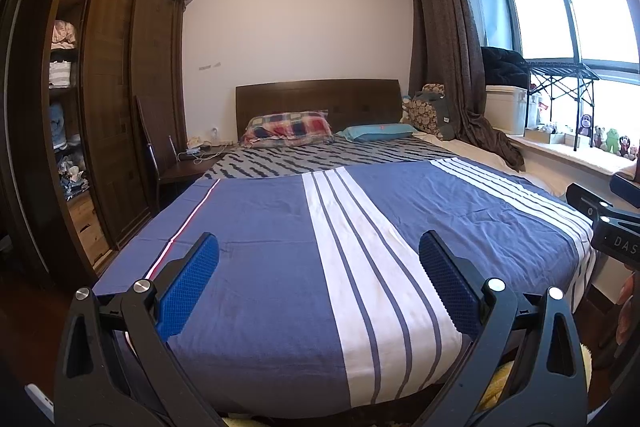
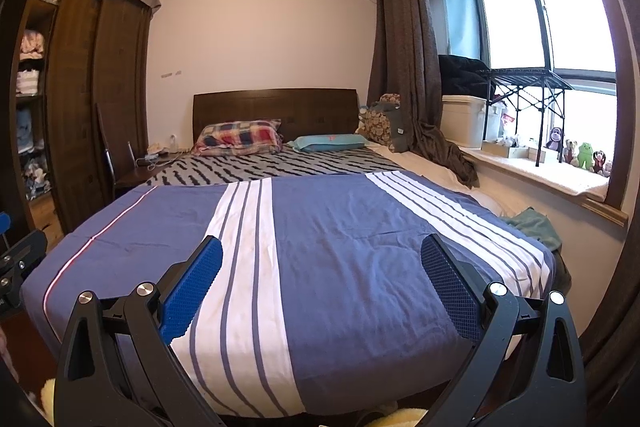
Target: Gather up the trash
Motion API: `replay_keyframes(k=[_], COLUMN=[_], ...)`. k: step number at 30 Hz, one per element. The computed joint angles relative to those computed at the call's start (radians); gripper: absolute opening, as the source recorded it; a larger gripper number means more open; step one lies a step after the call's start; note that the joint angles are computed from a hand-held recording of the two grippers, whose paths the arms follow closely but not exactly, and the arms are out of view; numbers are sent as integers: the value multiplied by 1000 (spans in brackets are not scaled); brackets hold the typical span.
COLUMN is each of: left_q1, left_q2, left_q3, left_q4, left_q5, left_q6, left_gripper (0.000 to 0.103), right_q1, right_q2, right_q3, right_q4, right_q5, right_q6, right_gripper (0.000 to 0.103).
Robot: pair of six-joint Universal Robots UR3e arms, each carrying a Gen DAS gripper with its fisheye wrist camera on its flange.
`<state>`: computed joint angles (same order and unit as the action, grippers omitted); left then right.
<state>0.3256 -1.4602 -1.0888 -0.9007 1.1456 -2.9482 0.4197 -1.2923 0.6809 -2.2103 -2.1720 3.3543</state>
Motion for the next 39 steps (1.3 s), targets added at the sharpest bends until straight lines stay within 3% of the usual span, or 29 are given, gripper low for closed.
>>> replay_keyframes(k=[39], left_q1=[-7], left_q2=[-9], left_q3=[39], left_q4=[-24], left_q5=[-4], left_q6=[-19], left_gripper=[95], right_q1=[3], right_q2=[17], right_q3=[-29], right_q4=[31], right_q5=[-32], right_q6=[13], right_gripper=[100])
